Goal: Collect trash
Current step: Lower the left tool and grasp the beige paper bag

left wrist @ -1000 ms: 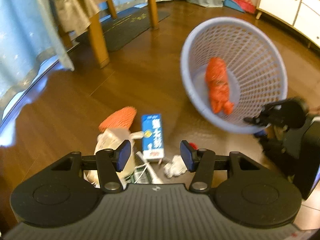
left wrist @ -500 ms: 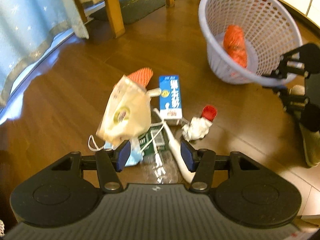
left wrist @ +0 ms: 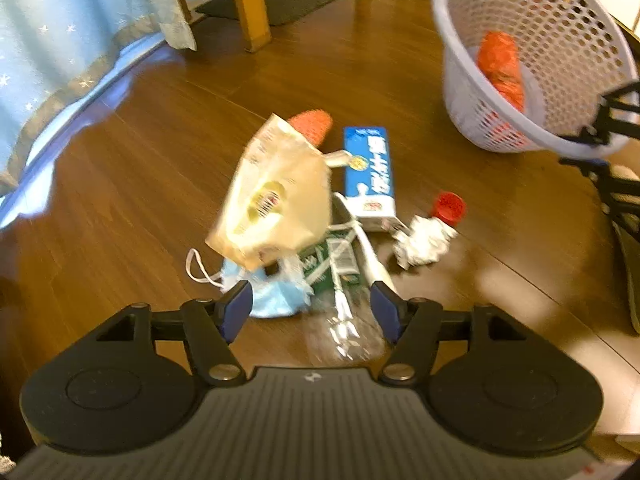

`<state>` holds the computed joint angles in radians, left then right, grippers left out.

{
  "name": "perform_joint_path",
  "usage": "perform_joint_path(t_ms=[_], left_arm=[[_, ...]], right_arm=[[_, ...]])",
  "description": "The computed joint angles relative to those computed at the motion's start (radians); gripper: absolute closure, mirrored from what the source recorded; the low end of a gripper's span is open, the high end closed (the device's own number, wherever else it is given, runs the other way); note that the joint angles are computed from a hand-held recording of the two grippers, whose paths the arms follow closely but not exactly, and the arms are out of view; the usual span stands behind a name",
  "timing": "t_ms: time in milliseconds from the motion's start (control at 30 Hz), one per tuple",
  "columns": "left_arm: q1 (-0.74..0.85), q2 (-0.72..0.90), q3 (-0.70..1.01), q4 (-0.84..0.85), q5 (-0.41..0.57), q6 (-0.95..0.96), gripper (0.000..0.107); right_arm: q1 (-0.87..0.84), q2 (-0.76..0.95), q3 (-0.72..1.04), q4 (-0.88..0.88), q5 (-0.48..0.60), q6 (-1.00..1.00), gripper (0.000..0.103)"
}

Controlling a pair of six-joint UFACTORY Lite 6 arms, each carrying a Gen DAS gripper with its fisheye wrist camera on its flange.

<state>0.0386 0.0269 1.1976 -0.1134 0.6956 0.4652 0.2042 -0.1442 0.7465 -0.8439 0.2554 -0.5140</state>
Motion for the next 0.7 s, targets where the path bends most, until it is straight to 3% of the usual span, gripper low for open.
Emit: perform_joint_path(t_ms=[200,367,700], left_arm=[[0.031,0.126,0.097,-0.009,-0.062,0.046,0.038],[0.034,0.237,0.189,-0.034,-0.097,0.152,0.026],[0.001,0.447,0.402,-0.143,-0.091,0.314,0.022]], right_arm=[[0.008,0.020,0.024,-0.025,0.002,0.037,0.093],[0.011,0.029,0.045,-0.018,0.010,0.043,0.093],[0.005,0.037,0.051,-0.028,-0.002,0.039,0.093]])
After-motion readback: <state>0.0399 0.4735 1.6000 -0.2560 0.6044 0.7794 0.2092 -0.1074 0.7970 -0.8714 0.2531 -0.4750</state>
